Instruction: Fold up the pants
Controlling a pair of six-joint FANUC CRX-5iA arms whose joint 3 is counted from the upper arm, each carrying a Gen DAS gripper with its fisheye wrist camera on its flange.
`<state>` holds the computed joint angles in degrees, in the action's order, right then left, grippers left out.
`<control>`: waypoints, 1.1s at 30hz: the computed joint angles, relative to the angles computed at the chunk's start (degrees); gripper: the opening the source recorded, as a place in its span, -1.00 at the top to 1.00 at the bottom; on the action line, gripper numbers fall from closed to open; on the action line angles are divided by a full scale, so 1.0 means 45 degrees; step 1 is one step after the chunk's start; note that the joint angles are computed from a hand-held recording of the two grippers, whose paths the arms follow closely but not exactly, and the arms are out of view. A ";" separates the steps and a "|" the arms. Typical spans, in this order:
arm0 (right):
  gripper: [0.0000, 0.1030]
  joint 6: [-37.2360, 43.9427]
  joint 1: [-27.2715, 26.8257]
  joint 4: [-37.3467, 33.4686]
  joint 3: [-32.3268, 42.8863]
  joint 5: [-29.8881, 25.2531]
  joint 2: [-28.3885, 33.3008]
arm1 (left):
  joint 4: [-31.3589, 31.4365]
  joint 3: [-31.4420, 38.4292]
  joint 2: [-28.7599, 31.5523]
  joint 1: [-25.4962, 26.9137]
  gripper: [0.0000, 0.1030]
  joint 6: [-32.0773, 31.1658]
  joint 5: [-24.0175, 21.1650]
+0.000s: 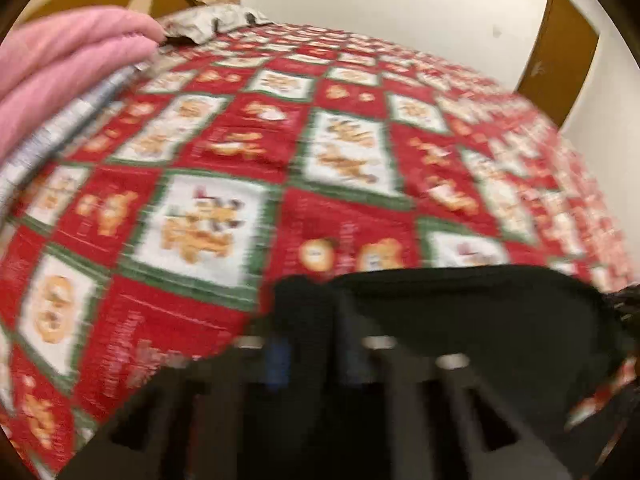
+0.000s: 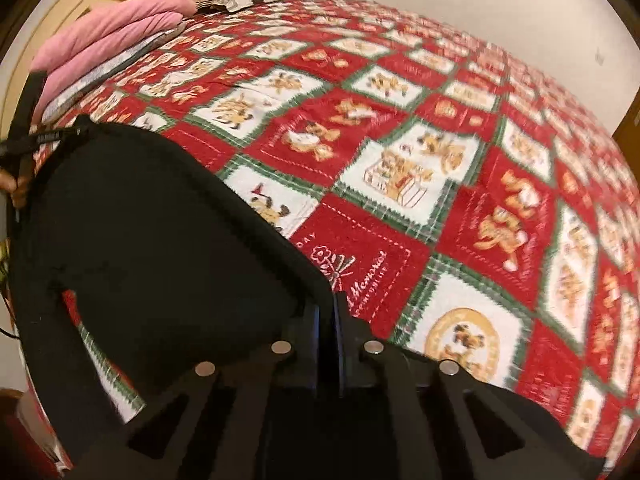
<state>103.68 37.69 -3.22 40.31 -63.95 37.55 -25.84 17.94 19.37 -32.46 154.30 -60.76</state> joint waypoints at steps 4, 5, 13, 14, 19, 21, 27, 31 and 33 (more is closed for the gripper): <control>0.89 -0.0656 0.0179 0.0142 -0.1977 0.1551 -0.1821 | -0.0882 0.0645 0.0063 -0.0497 0.72 0.0289 -0.0762; 0.89 -0.0775 0.0192 0.0134 -0.2359 0.1847 -0.2225 | -0.1129 0.0675 -0.0034 -0.0663 0.72 0.0427 -0.0833; 0.89 -0.1583 0.1046 0.0605 -0.7059 0.4610 -0.6520 | -0.4925 0.0533 -0.1384 -0.3273 0.72 0.2434 -0.1979; 0.89 -0.1785 0.1284 0.0977 -0.7842 0.5019 -0.7057 | -0.5484 0.0414 -0.1521 -0.3718 0.72 0.2782 -0.2192; 0.89 -0.3809 0.2675 0.3519 -1.1902 0.6599 -0.9285 | -0.7229 -0.0550 -0.1845 -0.5545 0.70 0.4537 -0.3052; 0.88 -0.4694 0.3093 0.4259 -1.3128 0.6886 -0.9647 | -0.7521 -0.0994 -0.1836 -0.6066 0.56 0.5255 -0.3338; 0.69 -0.7495 0.3725 0.5665 -1.5050 0.7062 -0.9522 | -0.6815 -0.1417 -0.1369 -0.6693 -0.34 0.6180 -0.4517; -0.28 -0.7606 0.3891 0.5381 -1.5397 0.7214 -1.0030 | -0.6546 -0.1887 -0.1566 -0.7208 -0.57 0.6804 -0.5400; -0.34 -0.7567 0.3973 0.5474 -1.5472 0.7169 -1.0243 | -0.6210 -0.2161 -0.1812 -0.7205 -0.57 0.6929 -0.5463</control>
<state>69.63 55.57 21.42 -29.31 -31.69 -8.54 -53.78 8.21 11.22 -64.88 185.48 -85.34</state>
